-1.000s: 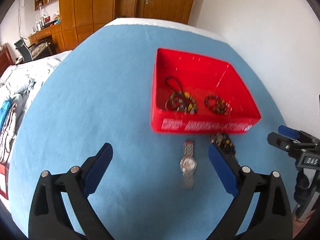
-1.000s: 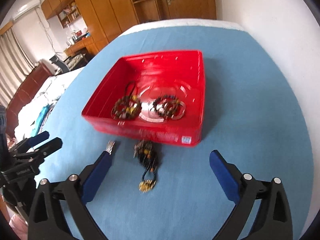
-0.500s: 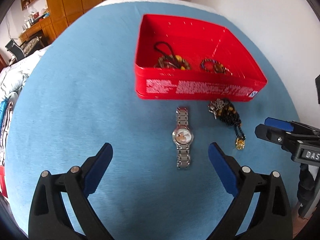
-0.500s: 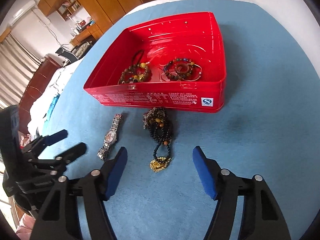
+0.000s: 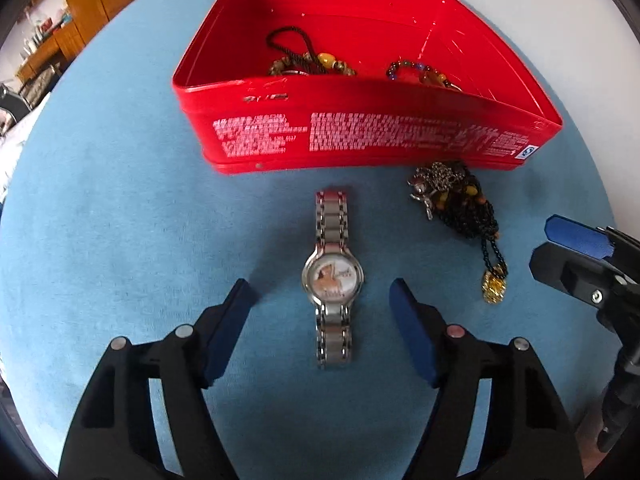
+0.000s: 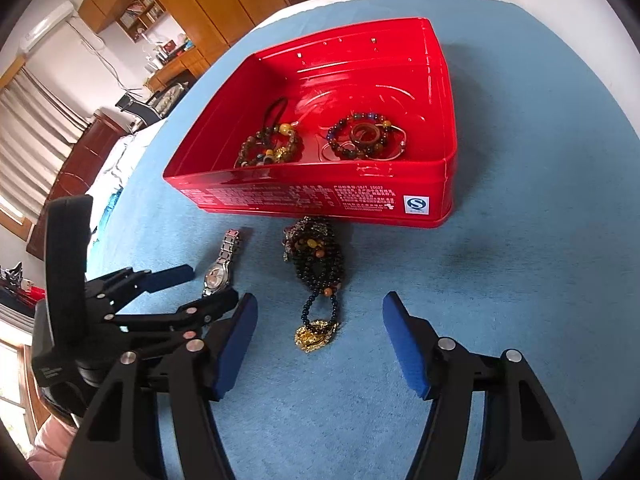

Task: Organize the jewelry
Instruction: 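Move left tool to the silver wristwatch while right tool approaches the black bead necklace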

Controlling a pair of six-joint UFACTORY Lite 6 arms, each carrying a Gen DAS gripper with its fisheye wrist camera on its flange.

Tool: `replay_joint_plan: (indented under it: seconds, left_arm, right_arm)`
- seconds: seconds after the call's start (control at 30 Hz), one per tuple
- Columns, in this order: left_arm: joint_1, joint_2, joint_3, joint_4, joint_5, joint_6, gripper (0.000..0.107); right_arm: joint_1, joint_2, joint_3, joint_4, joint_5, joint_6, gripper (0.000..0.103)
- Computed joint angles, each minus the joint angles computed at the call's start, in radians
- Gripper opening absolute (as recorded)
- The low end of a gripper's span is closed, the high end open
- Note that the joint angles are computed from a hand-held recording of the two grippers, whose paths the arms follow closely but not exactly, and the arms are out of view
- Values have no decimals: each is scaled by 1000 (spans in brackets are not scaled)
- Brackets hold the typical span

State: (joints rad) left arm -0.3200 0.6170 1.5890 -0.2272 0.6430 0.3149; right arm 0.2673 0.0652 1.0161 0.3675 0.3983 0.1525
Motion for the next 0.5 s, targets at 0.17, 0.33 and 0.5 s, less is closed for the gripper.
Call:
replay_joint_plan:
  seconds: [0.17,0.33,0.5]
  left_arm:
    - [-14,17,16,18,-8,-8,61]
    - [-28,4,-3,-5,-8,20,34]
    - [-6,-2,-15,-74,-12,81,31]
  right_arm:
    - [1,2,-2,9,1,-7,65]
    - [5,4,1,-15,-3,22,65]
    - [14,7,4,-25,-5,41,65]
